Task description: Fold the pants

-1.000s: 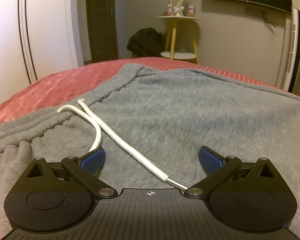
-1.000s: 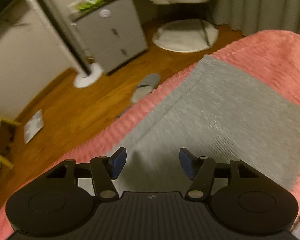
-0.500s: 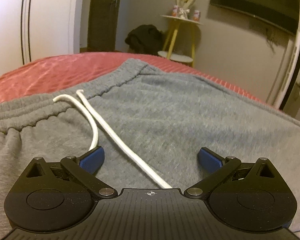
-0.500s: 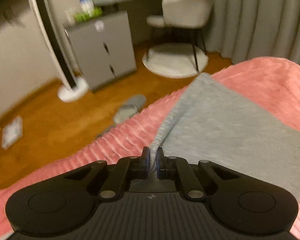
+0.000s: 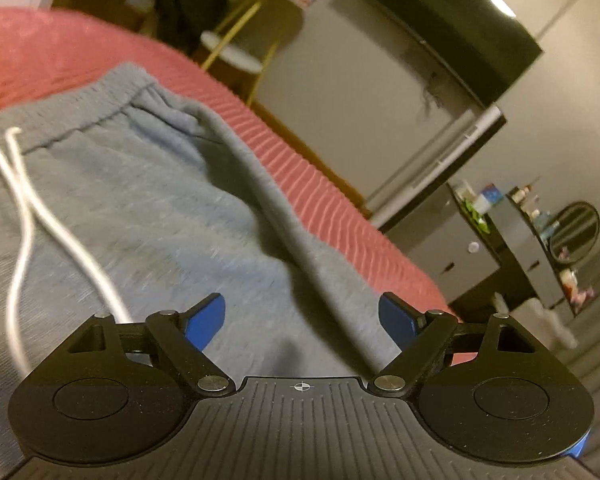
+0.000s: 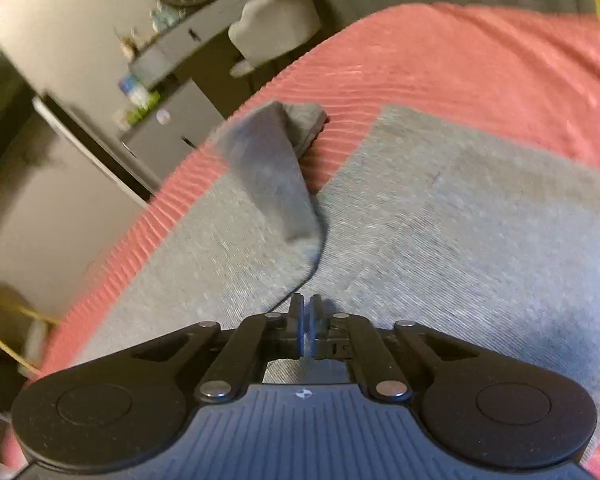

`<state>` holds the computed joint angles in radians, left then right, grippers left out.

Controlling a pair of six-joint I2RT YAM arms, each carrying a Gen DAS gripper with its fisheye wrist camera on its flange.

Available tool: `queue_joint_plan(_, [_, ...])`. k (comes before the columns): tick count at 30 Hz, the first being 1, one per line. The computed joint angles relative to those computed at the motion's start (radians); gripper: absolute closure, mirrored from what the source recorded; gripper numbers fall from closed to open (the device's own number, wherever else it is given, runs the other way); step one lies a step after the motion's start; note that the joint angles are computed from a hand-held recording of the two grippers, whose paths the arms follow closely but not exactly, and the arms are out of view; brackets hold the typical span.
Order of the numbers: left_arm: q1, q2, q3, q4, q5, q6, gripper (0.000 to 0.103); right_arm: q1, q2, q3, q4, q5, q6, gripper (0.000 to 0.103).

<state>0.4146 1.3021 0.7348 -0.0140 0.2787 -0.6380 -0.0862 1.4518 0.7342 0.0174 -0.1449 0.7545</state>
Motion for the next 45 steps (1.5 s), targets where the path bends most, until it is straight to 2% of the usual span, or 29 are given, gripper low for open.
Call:
queue_joint_plan(2, [0.016,0.130,0.125,-0.044,0.063,-0.007,0.017,-0.029,0.017,-0.002,0.044,-0.076,0.011,0.088])
queue_joint_plan(3, [0.018,0.192,0.191,-0.079,0.081,-0.018,0.022,-0.039,0.035,0.004,0.066,-0.119,0.015,0.080])
queue_joint_plan(5, [0.010,0.301,0.302,-0.128,0.090,-0.009,0.022,-0.047,0.063,0.017,0.058,-0.167,0.036,0.073])
queue_joint_plan(7, [-0.007,0.406,0.418,-0.211,0.066,-0.002,0.023,-0.057,0.121,0.035,0.110,-0.197,0.064,0.073])
queue_joint_plan(9, [-0.018,0.472,0.478,-0.229,0.055,-0.001,0.023,-0.078,0.171,0.053,0.148,-0.227,0.119,0.073])
queue_joint_plan(11, [-0.034,0.496,0.503,-0.213,0.029,-0.019,0.029,-0.092,0.206,0.057,0.200,-0.256,0.183,0.074])
queue_joint_plan(12, [-0.039,0.502,0.515,-0.217,0.028,-0.028,0.044,-0.086,0.226,0.070,0.211,-0.249,0.197,0.076])
queue_joint_plan(13, [-0.042,0.515,0.539,-0.236,0.027,-0.033,0.068,-0.079,0.219,0.065,0.216,-0.235,0.213,0.083])
queue_joint_plan(14, [-0.042,0.524,0.555,-0.247,0.033,-0.041,0.077,-0.078,0.231,0.082,0.212,-0.228,0.208,0.086])
queue_joint_plan(15, [-0.040,0.531,0.565,-0.253,0.050,-0.044,0.094,-0.072,0.244,0.105,0.197,-0.215,0.196,0.094])
queue_joint_plan(17, [-0.033,0.514,0.581,-0.279,0.057,-0.061,0.096,-0.063,0.239,0.143,0.132,-0.197,0.167,0.098])
queue_joint_plan(20, [-0.013,0.336,0.480,-0.260,0.071,-0.020,0.096,-0.061,0.153,0.172,0.058,-0.172,0.103,0.098])
queue_joint_plan(24, [0.094,-0.030,0.274,-0.305,0.241,0.020,0.096,-0.157,-0.086,0.111,0.016,-0.256,0.086,0.099])
queue_joint_plan(25, [0.134,-0.148,0.210,-0.354,0.293,0.041,0.096,-0.198,-0.153,0.090,-0.010,-0.296,0.068,0.099])
queue_joint_plan(27, [0.179,-0.340,0.120,-0.494,0.326,0.089,0.096,-0.292,-0.293,0.032,-0.074,-0.379,0.008,0.099])
queue_joint_plan(29, [0.196,-0.498,0.032,-0.649,0.304,0.131,0.096,-0.391,-0.415,-0.015,-0.203,-0.436,-0.075,0.099])
queue_joint_plan(31, [0.198,-0.582,-0.059,-0.723,0.270,0.151,0.096,-0.489,-0.476,-0.068,-0.307,-0.487,-0.143,0.099])
queue_joint_plan(33, [0.183,-0.595,-0.128,-0.745,0.195,0.108,0.095,-0.562,-0.484,-0.127,-0.402,-0.484,-0.227,0.098])
queue_joint_plan(34, [0.188,-0.588,-0.160,-0.728,0.188,0.096,0.095,-0.569,-0.467,-0.143,-0.428,-0.453,-0.262,0.098])
queue_joint_plan(35, [0.174,-0.583,-0.164,-0.728,0.141,0.079,0.093,-0.565,-0.443,-0.162,-0.437,-0.426,-0.287,0.098])
queue_joint_plan(36, [0.165,-0.585,-0.165,-0.718,0.102,0.057,0.082,-0.559,-0.422,-0.178,-0.438,-0.408,-0.299,0.098])
queue_joint_plan(37, [0.167,-0.583,-0.170,-0.681,0.076,0.050,0.063,-0.541,-0.403,-0.188,-0.415,-0.402,-0.281,0.097])
queue_joint_plan(39, [0.149,-0.551,-0.156,-0.646,-0.022,0.034,0.048,-0.550,-0.410,-0.221,-0.370,-0.438,-0.242,0.094])
queue_joint_plan(40, [0.156,-0.530,-0.159,-0.611,-0.037,0.036,0.044,-0.545,-0.415,-0.226,-0.357,-0.443,-0.225,0.091])
queue_joint_plan(41, [0.149,-0.497,-0.166,-0.564,-0.076,0.011,0.044,-0.538,-0.409,-0.226,-0.347,-0.453,-0.215,0.089])
queue_joint_plan(43, [0.174,-0.443,-0.171,-0.520,-0.064,-0.023,0.057,-0.519,-0.388,-0.222,-0.315,-0.469,-0.184,0.087])
queue_joint_plan(44, [0.188,-0.418,-0.172,-0.507,-0.054,-0.037,0.065,-0.508,-0.372,-0.213,-0.309,-0.471,-0.176,0.087])
queue_joint_plan(45, [0.198,-0.411,-0.170,-0.506,-0.052,-0.049,0.084,-0.491,-0.362,-0.207,-0.295,-0.463,-0.163,0.088])
